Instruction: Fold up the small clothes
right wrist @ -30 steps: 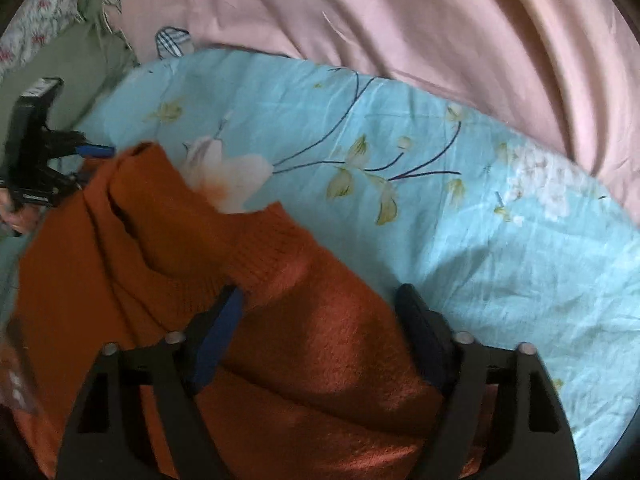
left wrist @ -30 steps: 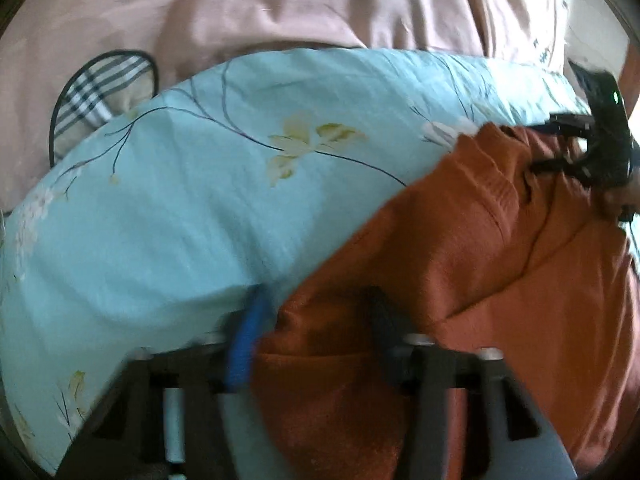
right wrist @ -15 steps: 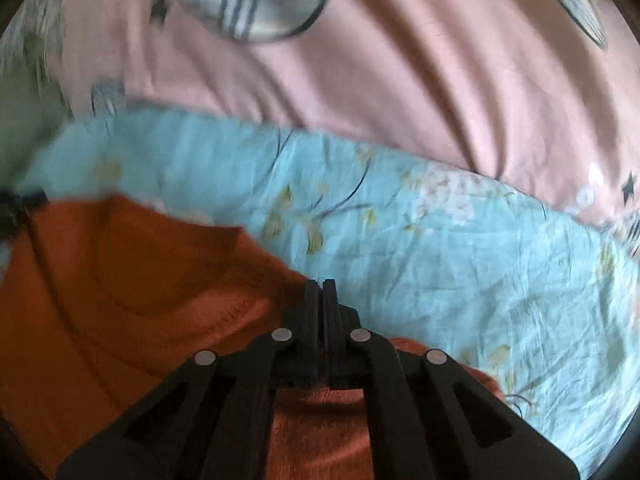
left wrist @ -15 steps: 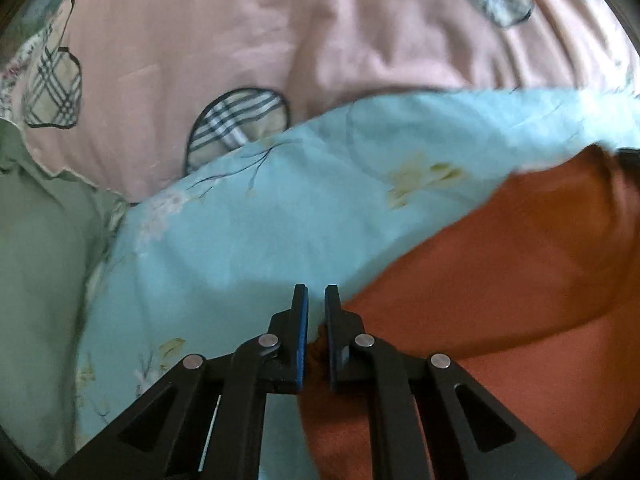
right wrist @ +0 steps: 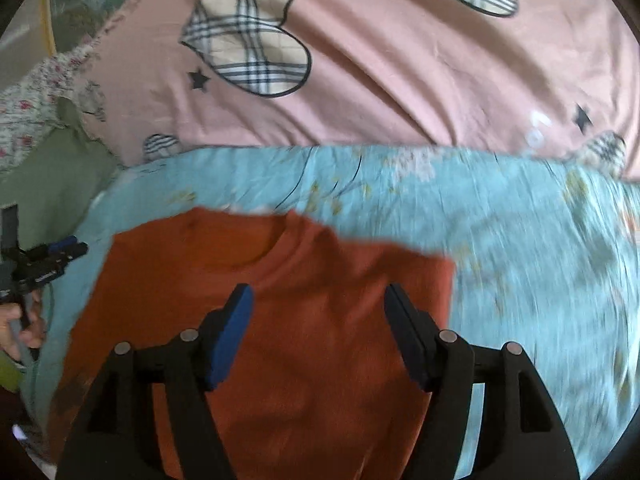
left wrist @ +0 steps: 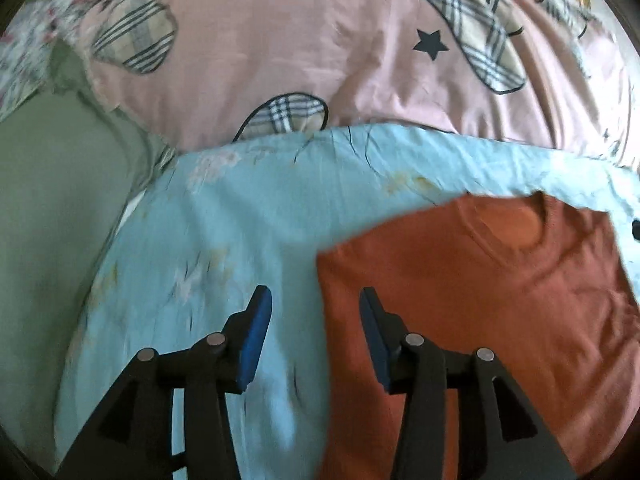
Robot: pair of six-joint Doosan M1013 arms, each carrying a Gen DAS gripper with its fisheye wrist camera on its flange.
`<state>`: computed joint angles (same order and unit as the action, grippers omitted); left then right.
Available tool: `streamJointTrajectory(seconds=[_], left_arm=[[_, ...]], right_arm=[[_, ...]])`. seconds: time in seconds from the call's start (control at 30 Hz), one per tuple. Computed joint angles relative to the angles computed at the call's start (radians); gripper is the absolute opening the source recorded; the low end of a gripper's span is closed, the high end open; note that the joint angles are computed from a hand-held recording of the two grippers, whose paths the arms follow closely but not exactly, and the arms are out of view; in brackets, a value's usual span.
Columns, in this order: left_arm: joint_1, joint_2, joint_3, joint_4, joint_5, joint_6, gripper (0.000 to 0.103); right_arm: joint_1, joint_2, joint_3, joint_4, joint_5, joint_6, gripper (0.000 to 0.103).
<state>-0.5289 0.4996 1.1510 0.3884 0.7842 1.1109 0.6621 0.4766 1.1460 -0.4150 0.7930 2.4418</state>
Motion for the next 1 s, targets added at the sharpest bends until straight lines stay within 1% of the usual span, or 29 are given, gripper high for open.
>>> streamJointTrajectory(seconds=[0.07,0.13,0.27,0.33,0.4,0.47,0.53,0.63,0.67,0.8,0.9,0.97,1.0], left_arm=[[-0.012,-0.068,0.099,-0.011,-0.031,-0.039,0.046],[-0.025,-0.113,0.169,-0.006,-0.040,-0.082,0.049],[-0.044,-0.193,0.292,-0.044,-0.053,-0.129,0.051],[-0.052,-0.231,0.350,-0.070,-0.058,-0.148,0.051],[-0.067,-0.268,0.402,-0.060,-0.060,-0.185,0.052],[-0.076,-0.299,0.443,-0.050,-0.067,-0.213,0.053],[-0.081,-0.333,0.485,-0.056,-0.083,-0.230,0.056],[-0.083,-0.379,0.545,-0.101,-0.127,-0.201,0.061],[-0.084,-0.391,0.562,-0.110,-0.132,-0.190,0.061],[-0.085,-0.431,0.619,-0.177,-0.113,-0.125,0.061],[-0.079,-0.457,0.664,-0.277,-0.103,-0.064,0.061],[-0.077,-0.475,0.695,-0.339,-0.115,-0.018,0.062],[-0.086,-0.485,0.711,-0.336,-0.119,-0.010,0.062]], right_arm=[[0.025,-0.039,0.069,-0.016,-0.022,0.060,0.069],[0.044,-0.078,0.133,-0.020,-0.041,0.114,0.069],[0.084,-0.137,0.234,-0.059,-0.070,0.259,0.069],[0.108,-0.163,0.276,-0.095,-0.079,0.346,0.069],[0.129,-0.182,0.307,-0.123,-0.081,0.412,0.069],[0.144,-0.197,0.331,-0.140,-0.079,0.452,0.069],[0.158,-0.210,0.350,-0.134,-0.073,0.472,0.069],[0.180,-0.232,0.377,-0.130,-0.058,0.476,0.069],[0.189,-0.241,0.387,-0.129,-0.053,0.477,0.069],[0.221,-0.285,0.437,-0.097,-0.045,0.466,0.069],[0.245,-0.322,0.483,-0.063,-0.054,0.463,0.069],[0.258,-0.348,0.521,-0.042,-0.085,0.454,0.069],[0.264,-0.357,0.538,-0.026,-0.101,0.445,0.069]])
